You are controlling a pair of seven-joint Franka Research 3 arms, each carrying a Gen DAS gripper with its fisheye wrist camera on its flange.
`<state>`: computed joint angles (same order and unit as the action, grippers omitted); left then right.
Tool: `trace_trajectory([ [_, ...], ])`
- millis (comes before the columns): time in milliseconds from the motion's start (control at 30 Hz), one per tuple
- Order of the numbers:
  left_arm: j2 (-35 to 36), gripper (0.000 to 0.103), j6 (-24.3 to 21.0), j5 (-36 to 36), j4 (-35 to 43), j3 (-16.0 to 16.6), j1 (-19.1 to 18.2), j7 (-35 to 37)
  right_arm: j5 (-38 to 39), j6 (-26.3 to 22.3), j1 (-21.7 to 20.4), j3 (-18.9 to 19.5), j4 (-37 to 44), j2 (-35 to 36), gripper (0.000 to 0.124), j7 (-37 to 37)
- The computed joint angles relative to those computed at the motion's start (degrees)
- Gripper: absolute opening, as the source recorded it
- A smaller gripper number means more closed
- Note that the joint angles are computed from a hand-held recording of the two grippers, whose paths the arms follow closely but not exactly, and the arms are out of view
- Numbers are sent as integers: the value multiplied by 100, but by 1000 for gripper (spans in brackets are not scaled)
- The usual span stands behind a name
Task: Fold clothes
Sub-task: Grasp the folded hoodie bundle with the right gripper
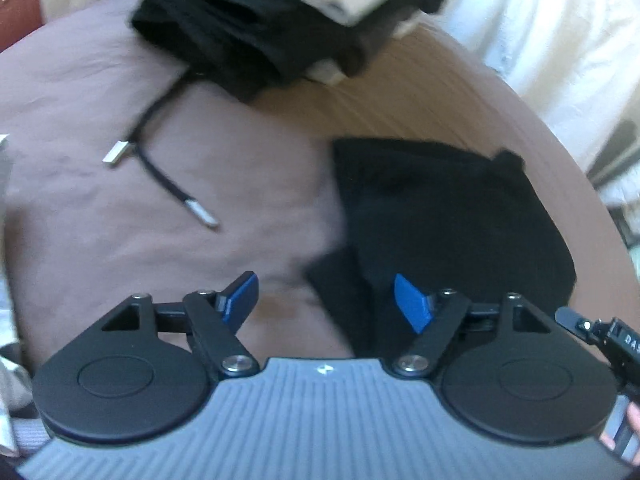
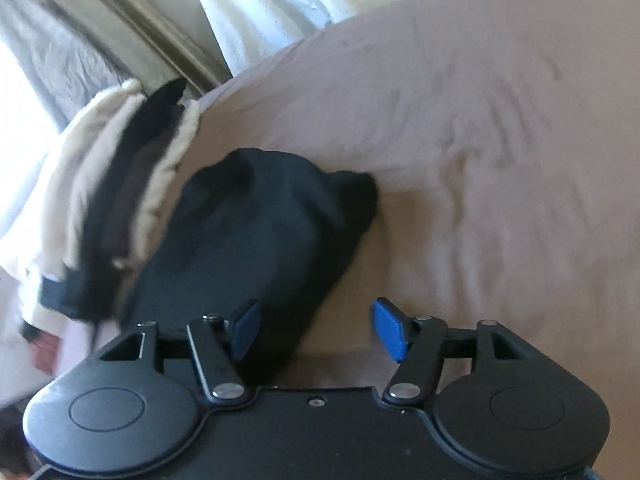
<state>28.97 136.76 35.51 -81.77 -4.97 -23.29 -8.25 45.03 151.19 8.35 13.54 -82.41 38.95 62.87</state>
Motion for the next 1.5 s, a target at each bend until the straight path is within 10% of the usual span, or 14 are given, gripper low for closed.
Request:
trace_trajectory([
  [500,-239,84,1842,-732,-807,-250,486,209,-292,-109,123,13,160,78,81,64],
  [767,-22,84,1058,-1293,-342,-274,412,1033,-687,-1302,205,-134,1499,862,82,422],
  [1033,-241,84,3295,-1516,-1415,-205,642,833,-151,-921,73,130,2109,1460,82,1076],
  [1167,-266,86,3372,-1453,-1478,88,425,632,-470,-1069,240,-5,2702,1762,82,1477],
  [1367,61,87,3729,-2084,-1308,-483,823,1292,-775,-1052,347,36,3539,2317,84,1737],
  [1433,105,87,3503,-2130,-1164,-457,758,1457,-573,-718,300,264,3443,2314,74,1556],
  [1500,97,87,3546,-2178,-1172,-388,685,1471,-480,-545,271,396,3244,2168,27,1230],
])
